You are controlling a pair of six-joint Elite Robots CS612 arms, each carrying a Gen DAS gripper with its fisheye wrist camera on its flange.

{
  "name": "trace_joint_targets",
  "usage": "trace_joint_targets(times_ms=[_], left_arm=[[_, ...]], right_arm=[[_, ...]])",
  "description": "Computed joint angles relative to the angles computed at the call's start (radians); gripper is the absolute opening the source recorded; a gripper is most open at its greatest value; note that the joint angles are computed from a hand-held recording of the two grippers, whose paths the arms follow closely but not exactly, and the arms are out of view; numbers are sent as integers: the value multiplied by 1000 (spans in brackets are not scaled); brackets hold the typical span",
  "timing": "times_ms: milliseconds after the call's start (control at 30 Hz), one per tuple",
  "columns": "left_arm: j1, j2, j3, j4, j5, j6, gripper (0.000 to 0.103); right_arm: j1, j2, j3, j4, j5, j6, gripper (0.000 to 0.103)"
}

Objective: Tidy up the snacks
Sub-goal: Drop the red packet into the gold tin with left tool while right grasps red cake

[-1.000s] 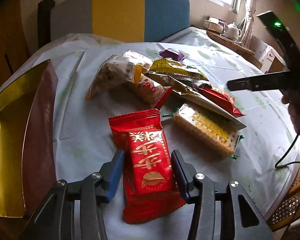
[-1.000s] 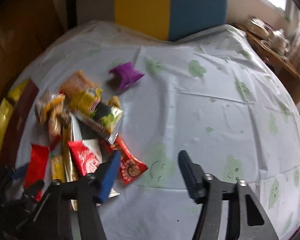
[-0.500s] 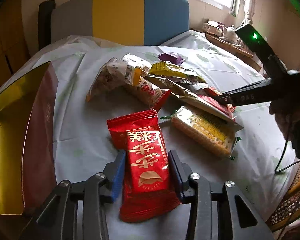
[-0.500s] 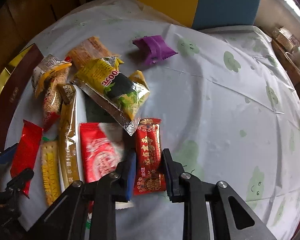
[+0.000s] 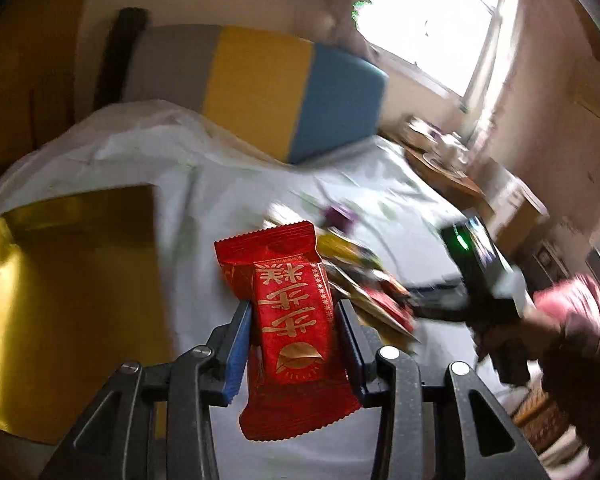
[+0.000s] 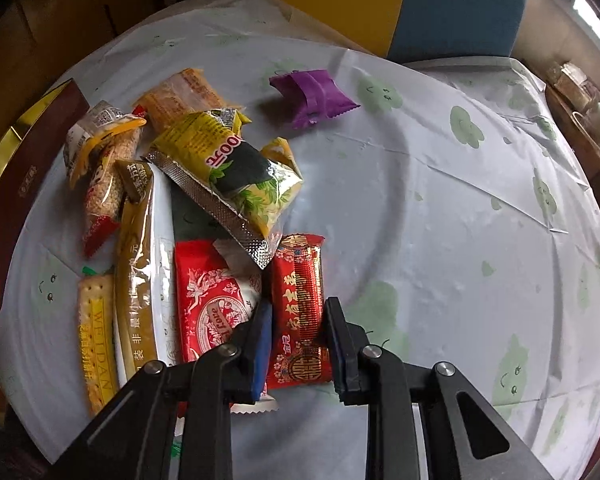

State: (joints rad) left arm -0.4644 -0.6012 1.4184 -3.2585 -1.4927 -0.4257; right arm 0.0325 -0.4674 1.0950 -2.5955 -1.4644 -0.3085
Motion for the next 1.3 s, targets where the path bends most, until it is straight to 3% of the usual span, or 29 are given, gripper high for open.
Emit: trace_joint_targets(times_ms=[167, 267, 367, 567, 733, 833, 933, 1133, 1300], left_arm=[[47, -19, 6, 81, 67, -144, 42], [71, -16, -7, 154, 86, -175, 42], [93, 3, -46, 205, 60, -190, 42], [121, 82, -207, 368, 18, -192, 42], [127, 162, -372, 517, 60, -170, 45], [133, 187, -416, 548, 37, -174, 47], [136, 182, -403, 540, 20, -207, 47], [112, 110, -260, 440, 125, -234, 47], [87, 60, -149, 332, 148, -204, 47]], right_arm=[[3, -7, 17, -20, -14, -6, 26], [7, -9, 21, -23, -25, -12, 26], [11, -13, 28, -29, -34, -16, 25], [14, -14, 28, -28, -43, -20, 25], [15, -17, 31, -27, -41, -19, 25], [14, -16, 30, -26, -39, -21, 25], [11, -14, 25, -19, -33, -23, 25], [10, -11, 21, -16, -33, -26, 26], [12, -12, 24, -24, -39, -27, 26]])
